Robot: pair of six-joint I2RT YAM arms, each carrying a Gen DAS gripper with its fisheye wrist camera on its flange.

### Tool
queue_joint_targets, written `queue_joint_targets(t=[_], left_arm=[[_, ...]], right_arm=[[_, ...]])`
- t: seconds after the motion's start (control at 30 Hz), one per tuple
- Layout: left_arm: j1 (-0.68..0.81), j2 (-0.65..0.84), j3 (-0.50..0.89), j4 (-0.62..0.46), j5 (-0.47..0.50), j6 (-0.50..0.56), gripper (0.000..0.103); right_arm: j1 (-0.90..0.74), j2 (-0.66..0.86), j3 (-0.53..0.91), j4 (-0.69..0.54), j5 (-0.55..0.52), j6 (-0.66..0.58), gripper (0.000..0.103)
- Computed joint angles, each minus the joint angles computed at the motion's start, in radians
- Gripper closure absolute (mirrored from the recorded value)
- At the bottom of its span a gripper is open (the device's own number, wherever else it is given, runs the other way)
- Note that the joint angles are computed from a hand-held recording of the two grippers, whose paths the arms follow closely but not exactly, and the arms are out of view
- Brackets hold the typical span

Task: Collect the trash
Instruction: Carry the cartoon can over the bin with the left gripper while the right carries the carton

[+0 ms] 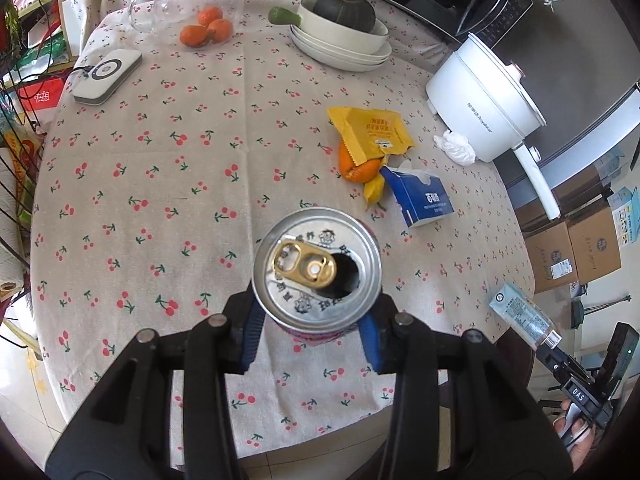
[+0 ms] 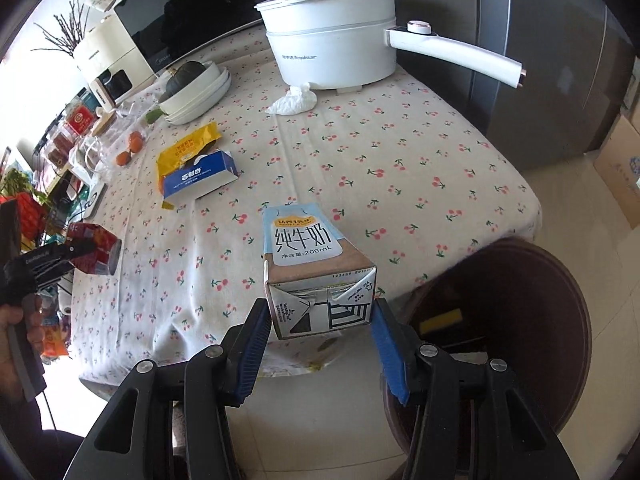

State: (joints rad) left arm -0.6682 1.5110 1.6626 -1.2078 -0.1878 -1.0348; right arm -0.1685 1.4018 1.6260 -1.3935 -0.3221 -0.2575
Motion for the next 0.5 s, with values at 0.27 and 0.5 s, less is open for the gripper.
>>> queue_joint_targets(t=[0.27,0.5], left_arm=[[-0.078,0.046,0.068,-0.012,-0.032,-0.006,0.06],[-0.166,0.193,0.248,-0.027,-0.041,0.014,0.06]], right_arm=[[-0.163,-0.059,-0.006,-0.064,-0.043,-0.159,0.051],[-0.366,-0.035,0.03,-0.131,-0.103,-0.302,0.051]])
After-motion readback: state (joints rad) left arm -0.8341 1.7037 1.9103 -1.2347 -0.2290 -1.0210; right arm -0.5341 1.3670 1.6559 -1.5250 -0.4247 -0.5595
